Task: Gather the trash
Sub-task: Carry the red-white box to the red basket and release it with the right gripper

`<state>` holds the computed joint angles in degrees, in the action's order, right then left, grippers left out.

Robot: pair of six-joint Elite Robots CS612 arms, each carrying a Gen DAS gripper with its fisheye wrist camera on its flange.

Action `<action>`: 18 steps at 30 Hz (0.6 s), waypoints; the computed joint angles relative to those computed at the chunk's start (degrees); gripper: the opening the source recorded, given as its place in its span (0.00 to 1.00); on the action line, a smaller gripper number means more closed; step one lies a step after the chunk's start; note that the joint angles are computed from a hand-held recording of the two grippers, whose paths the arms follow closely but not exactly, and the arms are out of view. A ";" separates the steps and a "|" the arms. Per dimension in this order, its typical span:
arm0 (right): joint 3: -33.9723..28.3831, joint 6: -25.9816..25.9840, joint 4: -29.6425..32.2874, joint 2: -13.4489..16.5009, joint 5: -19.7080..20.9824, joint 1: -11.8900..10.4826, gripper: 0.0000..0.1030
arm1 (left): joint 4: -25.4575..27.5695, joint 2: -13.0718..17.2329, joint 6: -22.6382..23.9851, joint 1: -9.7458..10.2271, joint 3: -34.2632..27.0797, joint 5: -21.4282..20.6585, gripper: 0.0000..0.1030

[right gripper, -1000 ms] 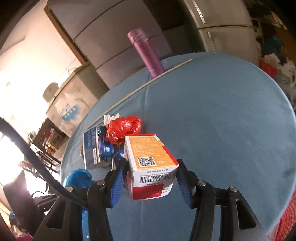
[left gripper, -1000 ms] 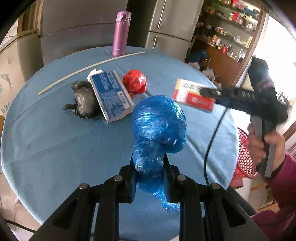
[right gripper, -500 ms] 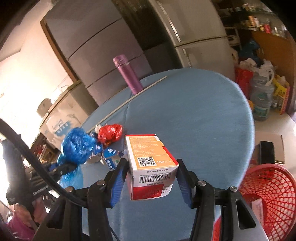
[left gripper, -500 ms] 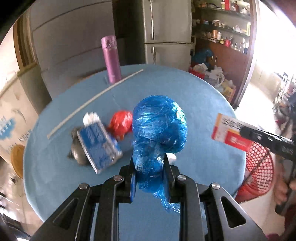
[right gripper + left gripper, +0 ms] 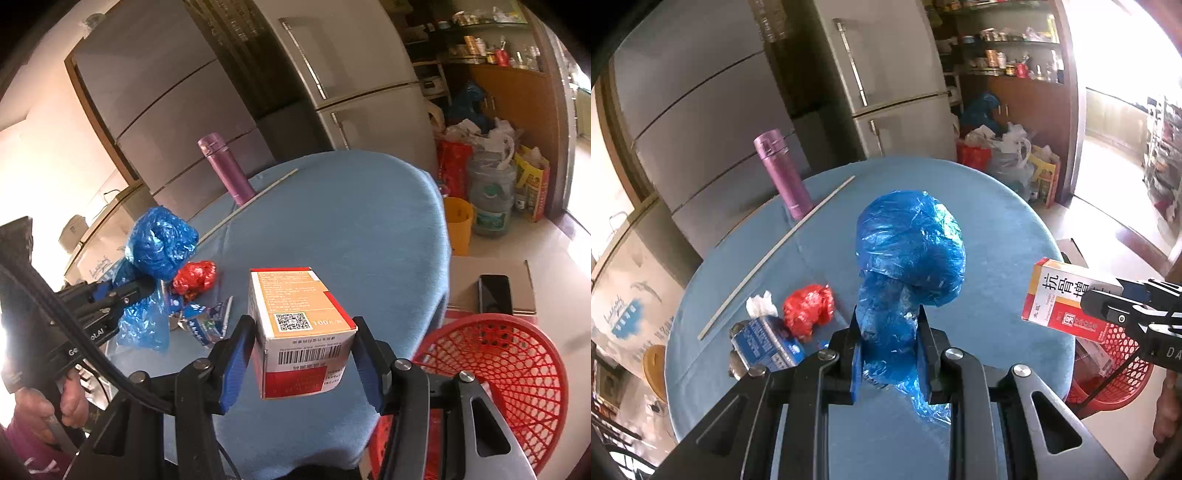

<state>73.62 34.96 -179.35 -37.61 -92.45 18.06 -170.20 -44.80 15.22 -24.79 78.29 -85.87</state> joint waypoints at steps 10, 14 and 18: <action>3.45 1.06 -2.26 -1.67 -1.62 -0.40 0.54 | 0.73 0.04 1.15 -1.51 -0.35 0.07 0.24; 4.15 1.58 -2.28 -2.05 -1.85 -0.59 0.54 | 1.14 0.14 1.82 -1.94 -0.43 -0.11 0.24; 5.12 2.38 -2.47 -2.51 -2.26 -0.73 0.54 | 1.71 0.18 2.14 -2.25 -0.48 -0.40 0.24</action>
